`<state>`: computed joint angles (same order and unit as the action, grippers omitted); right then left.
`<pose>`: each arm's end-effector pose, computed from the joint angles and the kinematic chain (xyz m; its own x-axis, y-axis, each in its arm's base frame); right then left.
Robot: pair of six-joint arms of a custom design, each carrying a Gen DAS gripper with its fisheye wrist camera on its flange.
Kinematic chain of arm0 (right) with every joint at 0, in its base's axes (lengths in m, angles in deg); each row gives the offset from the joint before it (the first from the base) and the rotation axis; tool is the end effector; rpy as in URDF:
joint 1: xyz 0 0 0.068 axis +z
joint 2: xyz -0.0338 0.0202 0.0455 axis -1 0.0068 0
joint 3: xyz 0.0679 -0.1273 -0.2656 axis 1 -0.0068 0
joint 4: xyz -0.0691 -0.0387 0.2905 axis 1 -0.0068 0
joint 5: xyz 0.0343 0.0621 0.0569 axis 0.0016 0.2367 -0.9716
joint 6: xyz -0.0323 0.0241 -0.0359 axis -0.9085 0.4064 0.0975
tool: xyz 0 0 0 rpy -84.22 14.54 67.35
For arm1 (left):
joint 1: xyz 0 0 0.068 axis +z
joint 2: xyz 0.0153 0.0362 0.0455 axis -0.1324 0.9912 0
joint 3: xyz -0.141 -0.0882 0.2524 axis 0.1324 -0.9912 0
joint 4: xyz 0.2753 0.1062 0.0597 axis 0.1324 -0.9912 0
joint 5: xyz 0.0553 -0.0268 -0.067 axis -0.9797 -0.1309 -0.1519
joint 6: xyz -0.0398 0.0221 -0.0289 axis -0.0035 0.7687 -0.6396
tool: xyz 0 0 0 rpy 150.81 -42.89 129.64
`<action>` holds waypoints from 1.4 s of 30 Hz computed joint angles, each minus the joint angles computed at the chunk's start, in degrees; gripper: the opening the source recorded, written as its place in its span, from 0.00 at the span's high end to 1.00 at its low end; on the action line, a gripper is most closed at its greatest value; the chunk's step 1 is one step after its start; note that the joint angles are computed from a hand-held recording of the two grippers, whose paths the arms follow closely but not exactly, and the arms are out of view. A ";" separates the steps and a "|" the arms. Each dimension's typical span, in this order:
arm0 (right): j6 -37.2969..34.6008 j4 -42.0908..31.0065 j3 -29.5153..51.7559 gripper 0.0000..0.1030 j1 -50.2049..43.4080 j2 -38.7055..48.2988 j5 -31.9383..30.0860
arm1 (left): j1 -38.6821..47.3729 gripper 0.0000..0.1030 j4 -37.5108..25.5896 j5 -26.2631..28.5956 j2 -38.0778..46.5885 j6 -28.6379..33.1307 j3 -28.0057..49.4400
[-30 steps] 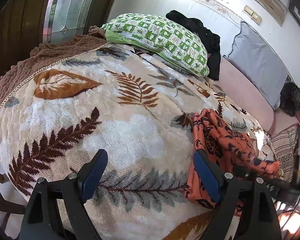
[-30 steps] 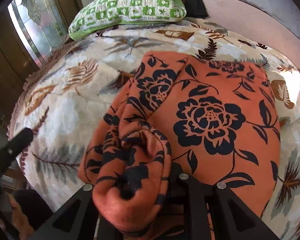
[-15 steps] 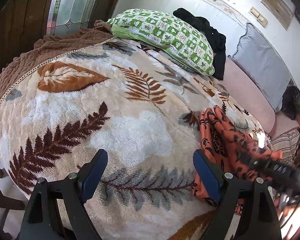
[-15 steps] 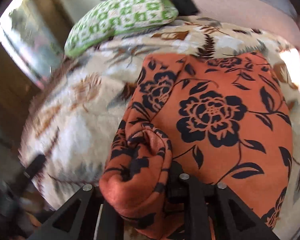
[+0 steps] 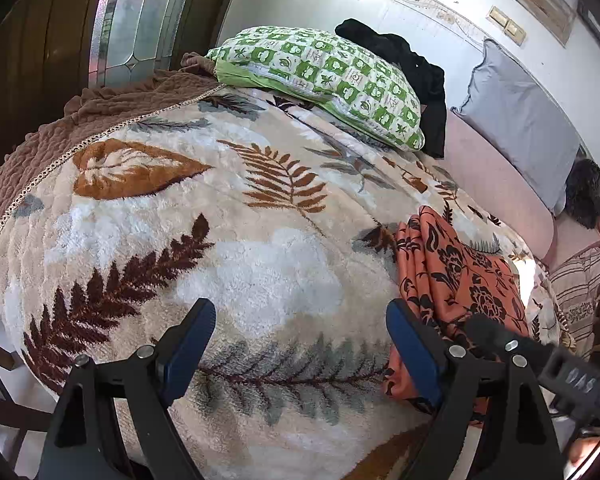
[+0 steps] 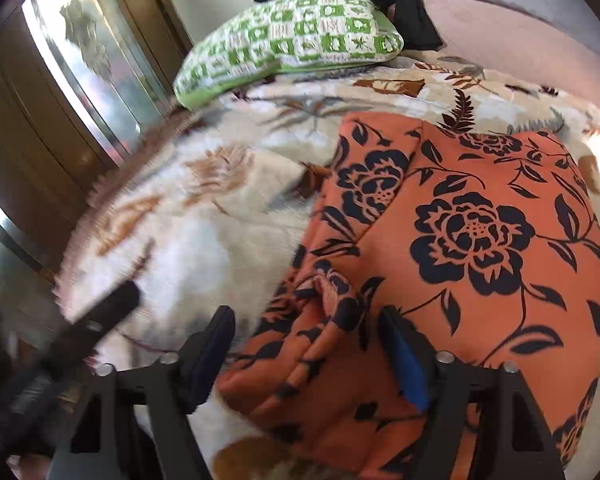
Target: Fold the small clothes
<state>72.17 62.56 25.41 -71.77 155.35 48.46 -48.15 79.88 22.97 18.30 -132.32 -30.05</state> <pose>0.3169 0.1132 0.1642 -0.8313 -0.1054 -0.5458 -0.3295 0.8842 0.3310 0.2074 -0.1562 0.1452 -0.6092 -0.4825 -0.6293 -0.3076 0.8752 -0.3733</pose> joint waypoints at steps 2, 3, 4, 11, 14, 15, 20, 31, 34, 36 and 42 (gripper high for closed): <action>3.13 1.70 -2.18 0.23 -5.08 -3.97 -4.81 | -0.84 0.15 0.64 0.06 -0.63 0.28 -0.13; 4.77 2.16 -3.16 0.21 -7.25 -5.58 -6.52 | -1.54 0.15 1.15 0.69 -0.81 0.87 0.09; 5.63 1.77 -3.66 0.20 -9.91 -6.90 -8.86 | -2.44 0.15 2.04 1.67 -0.69 1.75 0.56; 3.53 -1.32 -7.98 0.20 -27.39 -9.14 -21.34 | -11.13 0.15 -0.10 2.48 9.09 9.59 13.99; 1.18 -2.83 -7.83 0.20 -31.35 -7.03 -26.62 | -10.76 0.15 -8.08 0.37 15.50 9.77 20.53; -0.22 -3.48 -7.67 0.20 -32.26 -6.48 -28.07 | -10.27 0.18 -13.92 -1.47 18.91 8.65 23.53; -4.08 -4.02 -7.65 0.20 -33.44 -2.13 -32.57 | -4.67 0.28 -14.69 5.06 22.00 5.92 19.94; -5.95 -4.49 -5.80 0.20 -40.33 2.72 -41.06 | -11.25 0.28 -27.62 -7.41 20.89 12.91 35.41; -6.73 -6.23 -4.67 0.20 -42.85 3.74 -42.12 | -10.14 0.28 -24.69 -5.91 25.75 18.63 39.59; -7.79 -8.53 -2.99 0.20 -44.20 5.06 -42.30 | -9.01 0.28 -22.93 -4.09 28.17 19.98 40.92; -8.57 -15.17 7.80 0.20 -43.20 13.73 -40.49 | -4.13 0.26 -22.56 1.16 36.61 19.62 42.11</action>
<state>63.60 47.40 33.20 -114.97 169.08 7.98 -52.28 57.32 24.13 54.92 -112.70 12.06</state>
